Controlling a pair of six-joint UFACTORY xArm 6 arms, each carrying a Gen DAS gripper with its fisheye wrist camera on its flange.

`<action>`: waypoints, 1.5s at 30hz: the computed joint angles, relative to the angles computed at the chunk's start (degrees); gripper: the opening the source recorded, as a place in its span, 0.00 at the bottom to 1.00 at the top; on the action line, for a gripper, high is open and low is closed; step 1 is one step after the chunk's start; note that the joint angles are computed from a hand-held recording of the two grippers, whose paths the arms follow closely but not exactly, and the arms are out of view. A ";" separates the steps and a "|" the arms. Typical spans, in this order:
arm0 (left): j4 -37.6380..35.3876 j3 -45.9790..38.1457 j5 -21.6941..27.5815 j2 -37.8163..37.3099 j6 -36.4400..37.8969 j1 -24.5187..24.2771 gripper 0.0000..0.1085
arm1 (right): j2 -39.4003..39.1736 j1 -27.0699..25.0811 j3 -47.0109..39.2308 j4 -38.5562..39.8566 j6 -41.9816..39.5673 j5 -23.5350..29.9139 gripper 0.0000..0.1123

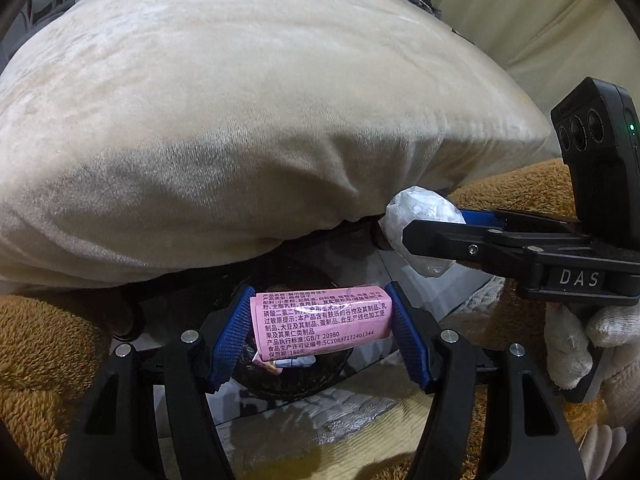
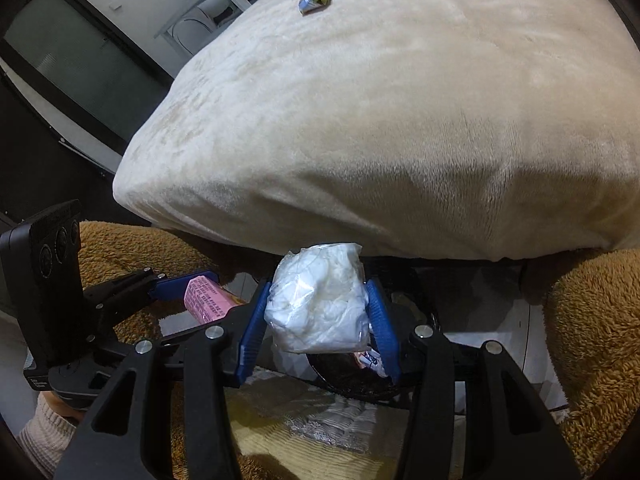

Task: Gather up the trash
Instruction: 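Carry the pink carton and tissue pack down over the bin with both tools, then open both tools to drop the carton and tissue pack into the bin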

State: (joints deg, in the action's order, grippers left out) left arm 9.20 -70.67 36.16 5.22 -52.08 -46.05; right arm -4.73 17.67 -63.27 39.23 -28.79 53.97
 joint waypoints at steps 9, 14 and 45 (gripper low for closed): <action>-8.80 -1.37 3.98 2.11 6.67 0.55 0.60 | 4.48 0.89 -2.90 -5.85 4.95 3.56 0.44; -12.73 -2.17 6.19 3.27 9.71 0.99 0.60 | 6.64 1.36 -4.45 -7.58 6.64 5.90 0.44; -9.55 -1.03 5.51 2.25 5.96 0.65 0.73 | 5.90 -0.83 -4.36 -4.19 6.57 5.39 0.55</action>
State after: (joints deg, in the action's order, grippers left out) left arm -0.35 -71.70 41.67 7.48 -46.12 -45.40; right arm 1.18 16.84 -67.63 35.04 -22.23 59.36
